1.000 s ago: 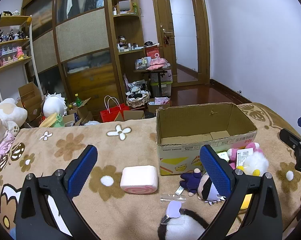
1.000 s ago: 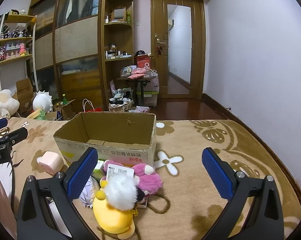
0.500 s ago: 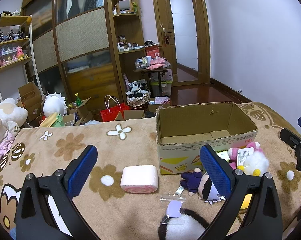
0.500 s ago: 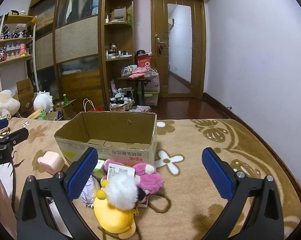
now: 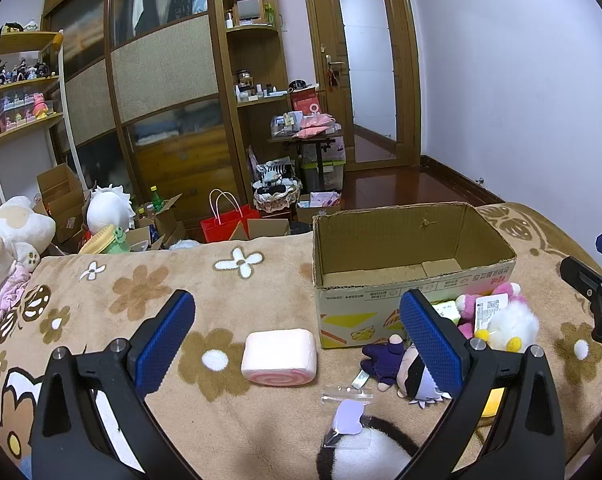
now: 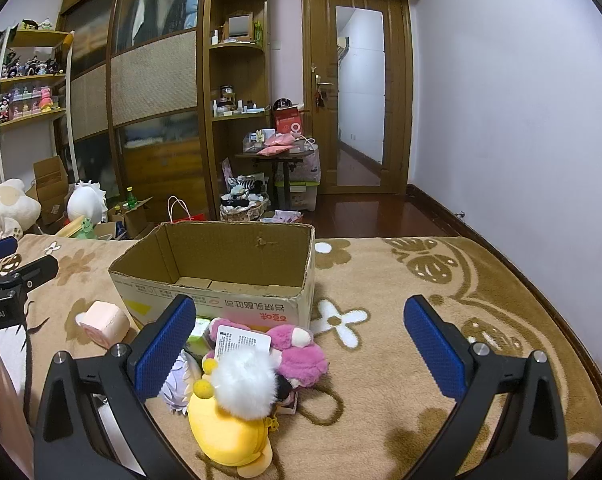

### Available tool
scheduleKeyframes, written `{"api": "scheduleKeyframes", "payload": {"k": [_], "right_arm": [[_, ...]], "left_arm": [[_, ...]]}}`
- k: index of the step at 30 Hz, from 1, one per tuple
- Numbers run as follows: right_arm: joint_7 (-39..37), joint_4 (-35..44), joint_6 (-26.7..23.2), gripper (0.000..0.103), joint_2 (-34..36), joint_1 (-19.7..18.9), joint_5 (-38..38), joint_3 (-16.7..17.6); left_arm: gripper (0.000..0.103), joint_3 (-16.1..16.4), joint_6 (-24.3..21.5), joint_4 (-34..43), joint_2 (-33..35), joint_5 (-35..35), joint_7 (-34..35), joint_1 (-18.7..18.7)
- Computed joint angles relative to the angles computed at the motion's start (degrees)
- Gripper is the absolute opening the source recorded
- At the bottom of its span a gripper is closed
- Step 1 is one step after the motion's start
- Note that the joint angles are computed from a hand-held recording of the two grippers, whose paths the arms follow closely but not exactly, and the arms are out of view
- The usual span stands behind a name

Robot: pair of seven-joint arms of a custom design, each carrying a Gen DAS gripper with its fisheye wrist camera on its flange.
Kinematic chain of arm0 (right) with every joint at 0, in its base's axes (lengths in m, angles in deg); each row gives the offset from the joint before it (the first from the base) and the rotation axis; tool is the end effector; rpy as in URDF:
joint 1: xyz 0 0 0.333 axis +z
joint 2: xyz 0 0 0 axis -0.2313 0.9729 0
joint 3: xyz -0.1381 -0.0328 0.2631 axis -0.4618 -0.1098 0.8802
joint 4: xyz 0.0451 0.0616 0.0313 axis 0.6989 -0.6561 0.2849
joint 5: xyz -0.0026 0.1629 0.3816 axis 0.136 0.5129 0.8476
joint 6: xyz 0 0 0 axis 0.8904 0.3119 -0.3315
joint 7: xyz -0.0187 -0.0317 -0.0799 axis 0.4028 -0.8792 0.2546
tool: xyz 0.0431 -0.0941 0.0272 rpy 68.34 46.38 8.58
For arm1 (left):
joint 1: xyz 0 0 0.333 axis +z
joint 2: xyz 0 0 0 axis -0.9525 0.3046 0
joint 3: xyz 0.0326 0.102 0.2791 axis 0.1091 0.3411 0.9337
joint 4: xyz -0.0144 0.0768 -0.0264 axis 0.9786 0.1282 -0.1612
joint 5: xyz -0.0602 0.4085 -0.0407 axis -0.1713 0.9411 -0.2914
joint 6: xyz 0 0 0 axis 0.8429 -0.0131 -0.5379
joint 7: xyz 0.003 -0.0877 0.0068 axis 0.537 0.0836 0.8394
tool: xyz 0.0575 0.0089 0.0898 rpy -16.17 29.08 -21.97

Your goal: Organize soft objects

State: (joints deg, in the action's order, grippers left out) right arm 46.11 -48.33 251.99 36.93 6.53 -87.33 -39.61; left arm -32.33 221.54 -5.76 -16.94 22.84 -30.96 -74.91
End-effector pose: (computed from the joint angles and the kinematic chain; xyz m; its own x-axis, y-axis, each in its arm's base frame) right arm 0.6354 0.2200 0.5983 0.2518 -0.9678 -0.0028 -0.4155 -0.1055 -0.9035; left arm 0.6474 -0.1020 0.6405 0.2739 -0.9563 -0.1024 -0.4981 -0.0500 -0.8657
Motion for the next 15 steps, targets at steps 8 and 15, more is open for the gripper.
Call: {"api": "scheduleKeyframes", "payload": {"k": [8,15], "right_arm": [[-0.33,-0.04,0.03,0.103,0.10,0.00,0.39,0.12],[-0.14,-0.38,0.11,0.103,-0.10,0.14,0.27,0.11]], "left_arm": [[0.101,0.01,0.04,-0.37,-0.28,0.08,-0.07,0.08],[0.101,-0.11,-0.09,-0.69,-0.54,0.18,-0.08,0.23]]}}
